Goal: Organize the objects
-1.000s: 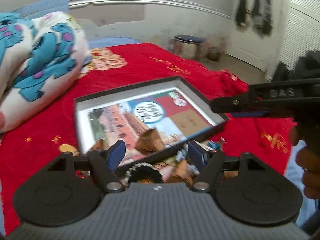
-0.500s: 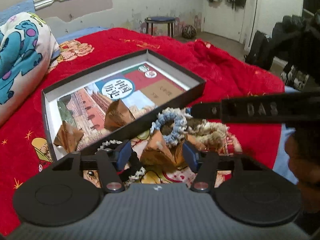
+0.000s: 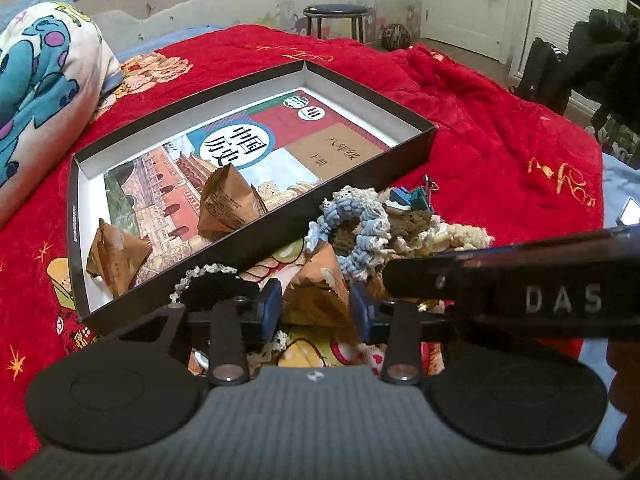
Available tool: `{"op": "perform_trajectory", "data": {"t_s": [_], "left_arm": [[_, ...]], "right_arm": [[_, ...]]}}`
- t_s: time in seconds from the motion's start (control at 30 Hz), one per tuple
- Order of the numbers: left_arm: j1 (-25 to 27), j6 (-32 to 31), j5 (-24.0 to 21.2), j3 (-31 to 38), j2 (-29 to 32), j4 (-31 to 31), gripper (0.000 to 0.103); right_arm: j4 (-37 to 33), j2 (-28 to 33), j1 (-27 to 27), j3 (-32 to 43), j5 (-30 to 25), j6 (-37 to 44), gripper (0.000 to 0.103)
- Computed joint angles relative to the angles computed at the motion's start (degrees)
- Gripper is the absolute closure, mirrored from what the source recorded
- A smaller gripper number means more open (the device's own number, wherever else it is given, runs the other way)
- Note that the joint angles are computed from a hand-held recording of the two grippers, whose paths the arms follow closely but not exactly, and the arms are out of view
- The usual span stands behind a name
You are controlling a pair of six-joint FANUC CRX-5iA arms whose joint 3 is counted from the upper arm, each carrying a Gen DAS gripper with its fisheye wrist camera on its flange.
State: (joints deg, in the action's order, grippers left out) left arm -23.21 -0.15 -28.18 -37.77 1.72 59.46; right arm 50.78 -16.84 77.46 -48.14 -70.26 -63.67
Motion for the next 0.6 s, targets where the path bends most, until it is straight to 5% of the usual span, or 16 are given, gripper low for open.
{"op": "perform_trajectory", "data": {"t_s": [0.2, 0.6], "left_arm": [[-0.9, 2.9, 1.8, 0.4, 0.6, -2.0, 0.047], [-0.8, 11.1, 2.0, 3.0, 2.3, -9.9, 0.048]], "right_arm": [[-0.1, 0.4, -1.4, -0.2, 1.3, 1.3, 0.059], [1.3, -2.9, -3.6, -3.8, 6.6, -0.8, 0.055]]}}
